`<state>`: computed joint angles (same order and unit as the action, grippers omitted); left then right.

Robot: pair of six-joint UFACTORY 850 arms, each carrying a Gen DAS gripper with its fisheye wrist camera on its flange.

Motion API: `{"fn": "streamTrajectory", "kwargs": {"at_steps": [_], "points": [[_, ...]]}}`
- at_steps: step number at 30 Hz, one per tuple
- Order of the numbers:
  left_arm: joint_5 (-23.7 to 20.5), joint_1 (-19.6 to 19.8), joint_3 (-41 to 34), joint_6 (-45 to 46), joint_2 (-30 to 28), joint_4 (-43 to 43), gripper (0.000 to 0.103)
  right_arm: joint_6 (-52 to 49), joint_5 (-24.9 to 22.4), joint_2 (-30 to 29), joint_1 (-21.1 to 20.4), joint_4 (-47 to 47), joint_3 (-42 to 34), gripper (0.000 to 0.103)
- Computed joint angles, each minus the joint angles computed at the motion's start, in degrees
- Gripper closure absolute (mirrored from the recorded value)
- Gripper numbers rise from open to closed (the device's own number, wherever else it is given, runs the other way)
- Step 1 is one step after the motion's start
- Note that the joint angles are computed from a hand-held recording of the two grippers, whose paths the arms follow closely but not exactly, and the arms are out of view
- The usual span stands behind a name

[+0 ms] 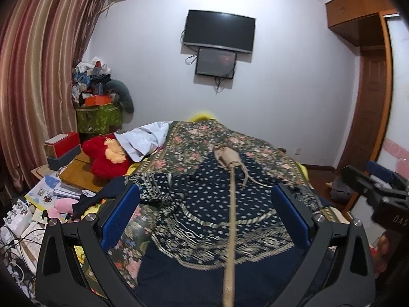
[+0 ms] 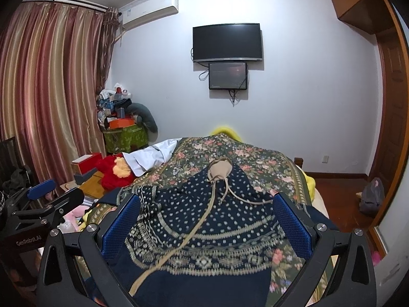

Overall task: Fold large clothes
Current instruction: 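Grasp the navy hoodie sleeve cuff with the left gripper and lift it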

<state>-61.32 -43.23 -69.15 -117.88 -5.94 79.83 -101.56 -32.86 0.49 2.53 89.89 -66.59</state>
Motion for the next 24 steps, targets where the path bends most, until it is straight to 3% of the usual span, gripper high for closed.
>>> {"fn": "streamTrajectory", "kwargs": {"at_steps": [9,14,18,24], "points": [[8.6,13.8,2.5,2.2,0.8,-4.6,0.0,13.4,6.8,-14.6,6.8,-11.6,-16.2,0.0],[12.3,21.5,3.9,4.1,-0.8,-8.1,0.0,29.0,11.3,-24.8,10.5,-31.0,-27.4,0.0],[15.5,26.3,4.0,9.2,-3.4,-11.7,0.0,48.3,6.8,-34.5,12.2,-51.7,-38.9,0.0],[30.1,34.1,4.0,21.5,-7.1,-27.9,0.0,66.5,-1.6,-50.0,14.8,-73.1,-57.0,0.0]]}}
